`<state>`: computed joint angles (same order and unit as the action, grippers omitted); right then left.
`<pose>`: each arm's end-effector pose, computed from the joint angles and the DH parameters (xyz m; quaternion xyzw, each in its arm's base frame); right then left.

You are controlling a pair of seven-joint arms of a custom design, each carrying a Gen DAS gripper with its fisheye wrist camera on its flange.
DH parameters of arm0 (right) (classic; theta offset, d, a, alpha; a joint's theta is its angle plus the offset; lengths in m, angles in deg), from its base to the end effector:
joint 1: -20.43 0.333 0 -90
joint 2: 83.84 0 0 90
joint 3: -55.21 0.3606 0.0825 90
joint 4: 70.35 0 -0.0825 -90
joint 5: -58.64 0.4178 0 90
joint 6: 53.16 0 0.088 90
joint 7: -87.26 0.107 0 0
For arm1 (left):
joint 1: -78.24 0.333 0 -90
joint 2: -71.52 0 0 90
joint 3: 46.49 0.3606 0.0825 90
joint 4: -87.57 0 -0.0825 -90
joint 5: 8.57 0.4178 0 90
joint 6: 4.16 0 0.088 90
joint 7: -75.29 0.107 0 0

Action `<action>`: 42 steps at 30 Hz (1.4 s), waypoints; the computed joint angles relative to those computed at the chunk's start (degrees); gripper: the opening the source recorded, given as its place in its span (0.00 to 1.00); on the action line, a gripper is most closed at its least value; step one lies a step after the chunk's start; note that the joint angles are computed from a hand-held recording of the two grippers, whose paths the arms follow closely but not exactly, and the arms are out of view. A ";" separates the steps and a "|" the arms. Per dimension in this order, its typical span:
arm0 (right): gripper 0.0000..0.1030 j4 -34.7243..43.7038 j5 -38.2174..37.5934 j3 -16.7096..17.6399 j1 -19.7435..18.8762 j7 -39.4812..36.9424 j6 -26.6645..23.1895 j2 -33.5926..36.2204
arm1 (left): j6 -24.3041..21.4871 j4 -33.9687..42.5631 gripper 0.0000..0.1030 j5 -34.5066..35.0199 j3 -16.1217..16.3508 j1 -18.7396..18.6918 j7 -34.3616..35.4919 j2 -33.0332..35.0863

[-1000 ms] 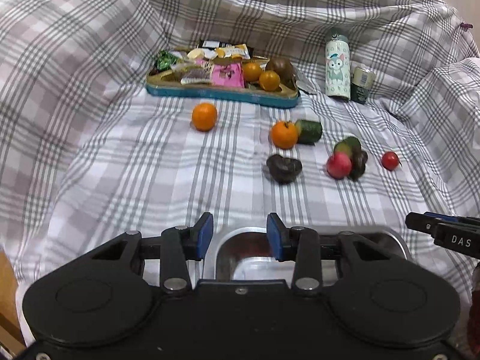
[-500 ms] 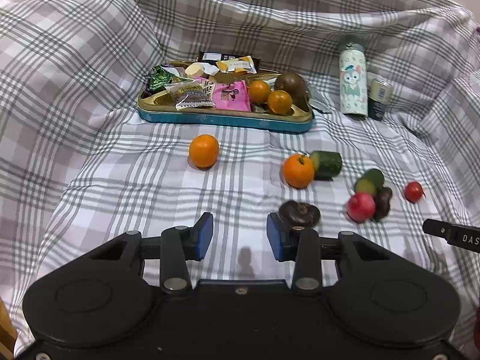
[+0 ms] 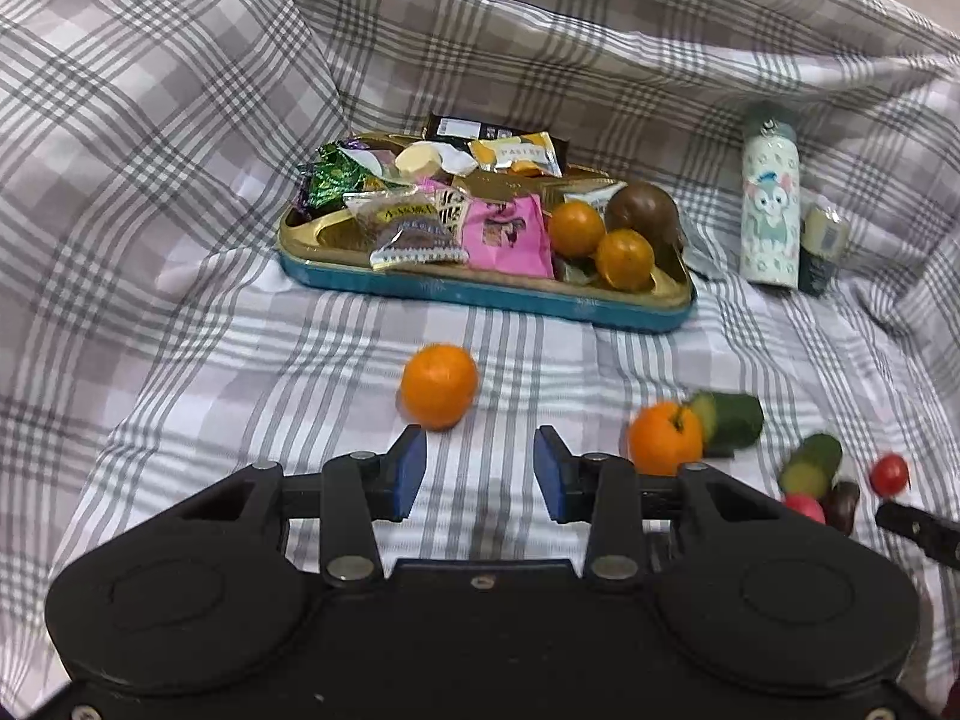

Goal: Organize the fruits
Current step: 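Lift both tools out of the tray toward the remaining fruits, then grasp the mandarin orange with the left tool while the right tool grasps another red tomato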

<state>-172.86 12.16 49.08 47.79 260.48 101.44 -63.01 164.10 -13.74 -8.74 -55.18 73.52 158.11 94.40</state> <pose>0.6632 0.2930 0.4258 -0.5087 0.7786 -0.2424 0.2763 0.7286 -0.1572 0.4538 -0.6312 0.6773 -0.3247 0.1934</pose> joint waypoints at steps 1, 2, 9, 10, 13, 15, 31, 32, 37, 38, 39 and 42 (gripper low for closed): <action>0.36 0.13 -0.80 -0.37 0.25 0.62 0.34 0.11 | 0.01 0.87 0.46 0.01 0.10 -0.08 -0.19 0.70; 0.36 0.24 -1.76 -0.76 0.55 1.37 0.64 0.21 | 0.23 1.59 0.46 0.16 0.37 -0.30 -0.56 1.30; 0.36 0.65 -3.34 -0.65 0.36 1.55 0.82 0.67 | 2.09 5.36 0.46 4.20 7.27 -5.17 -10.31 4.11; 0.36 0.58 -2.80 -0.48 0.10 1.27 1.14 0.71 | 0.98 6.53 0.46 5.24 8.46 -5.99 -12.10 4.72; 0.36 0.59 -1.26 -0.37 -0.32 0.81 1.95 0.92 | -2.81 9.40 0.46 7.97 9.32 -6.50 -15.46 6.31; 0.36 0.37 -0.63 -0.57 -0.31 0.88 2.62 0.89 | -4.62 10.19 0.46 7.70 6.51 -4.43 -13.90 6.79; 0.37 0.07 1.75 -1.05 0.04 -1.61 4.00 1.00 | -7.41 13.89 0.45 15.73 13.90 -9.59 -23.62 8.42; 0.37 0.10 1.48 -1.28 0.27 -1.59 4.03 0.99 | -8.37 14.37 0.45 15.08 11.57 -7.74 -22.07 8.76; 0.37 -0.10 0.49 -1.91 0.81 -0.44 3.89 0.77 | -2.77 10.26 0.45 14.46 5.63 -3.51 -15.46 7.27; 0.37 -0.15 0.56 -1.94 0.76 -0.03 3.82 0.72 | -2.36 9.72 0.45 12.80 3.15 -1.80 -12.50 7.14; 0.37 -0.22 0.72 -1.92 0.65 0.31 3.81 0.68 | -1.84 9.04 0.45 11.33 1.45 -0.69 -10.12 6.94; 0.37 -0.25 1.51 -1.67 0.31 0.67 3.70 0.66 | 0.79 6.95 0.45 8.56 -0.07 0.00 -6.15 6.42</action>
<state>-173.12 13.66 47.41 48.10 261.14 105.14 -62.35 164.89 -6.79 -0.18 -55.25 73.52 151.96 100.82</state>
